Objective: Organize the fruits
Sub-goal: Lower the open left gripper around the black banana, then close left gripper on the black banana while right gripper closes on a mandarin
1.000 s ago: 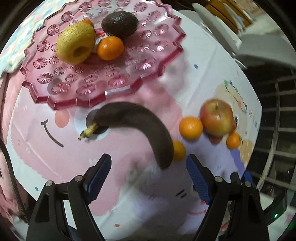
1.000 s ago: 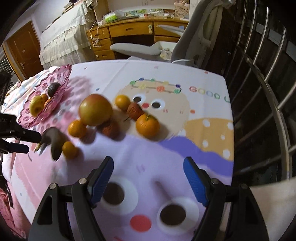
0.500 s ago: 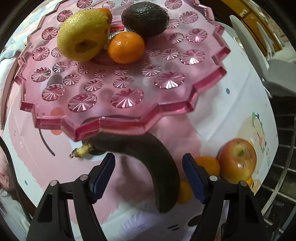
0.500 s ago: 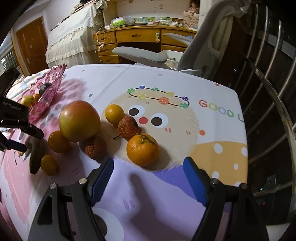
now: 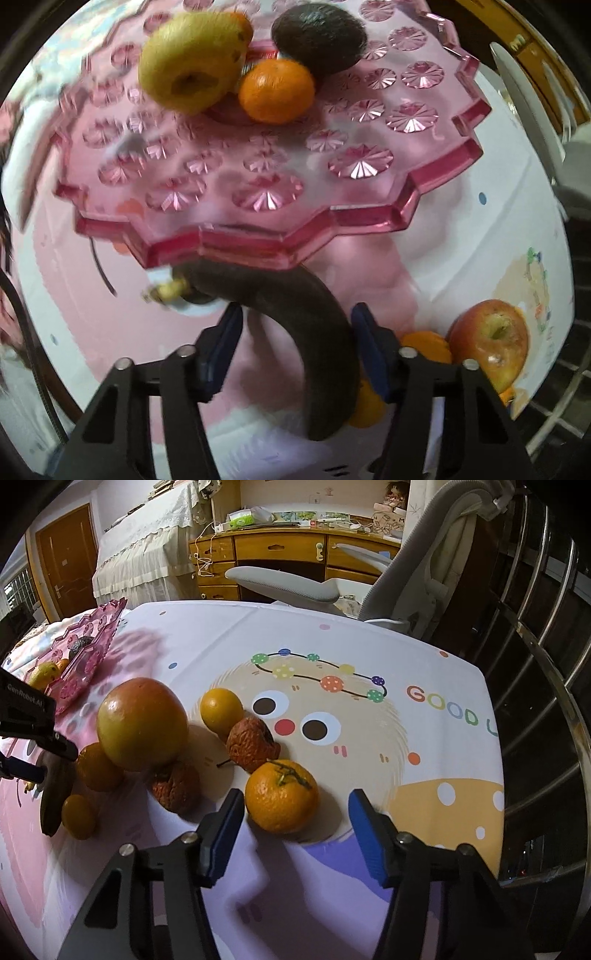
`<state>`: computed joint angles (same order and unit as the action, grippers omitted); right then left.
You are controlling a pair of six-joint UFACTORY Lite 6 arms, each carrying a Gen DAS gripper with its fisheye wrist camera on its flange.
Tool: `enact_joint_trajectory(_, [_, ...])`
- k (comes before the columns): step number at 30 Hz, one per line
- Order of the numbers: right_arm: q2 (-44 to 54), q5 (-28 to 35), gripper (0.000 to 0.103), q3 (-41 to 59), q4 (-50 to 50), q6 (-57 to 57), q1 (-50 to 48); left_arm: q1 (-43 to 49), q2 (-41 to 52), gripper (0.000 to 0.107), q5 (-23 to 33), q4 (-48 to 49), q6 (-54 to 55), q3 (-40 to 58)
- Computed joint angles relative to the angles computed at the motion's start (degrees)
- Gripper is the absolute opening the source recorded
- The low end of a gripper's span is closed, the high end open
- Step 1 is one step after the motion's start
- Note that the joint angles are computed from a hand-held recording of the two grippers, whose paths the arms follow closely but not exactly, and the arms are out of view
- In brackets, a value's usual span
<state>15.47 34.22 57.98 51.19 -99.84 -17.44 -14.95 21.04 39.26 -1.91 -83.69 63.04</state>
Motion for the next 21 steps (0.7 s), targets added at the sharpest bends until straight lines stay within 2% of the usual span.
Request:
enact_joint_trajectory(8, [0.4,0.4,0.053,0.3,-0.1,-0.1,0.3,1.0,5.3,0.051,-0.1,-1.6,0.4,4.1])
enact_joint_trajectory(13, [0.4,1.0,0.045,0.4,-0.2,-0.2,0.4,0.4,8.9,0.048,1.0,-0.6,-0.7,8.5])
enact_joint_trajectory(15, [0.3,1.4,0.041,0.2,-0.5,0.1,0.6,0.5,9.0,0.045,-0.1,-0.6,-0.4,7.8])
enact_joint_trajectory(21, [-0.1,1.1,0.04,0.1,-2.5,2.4,1.1,-0.3,5.2,0.034,0.7,-2.9,3.2,4.3])
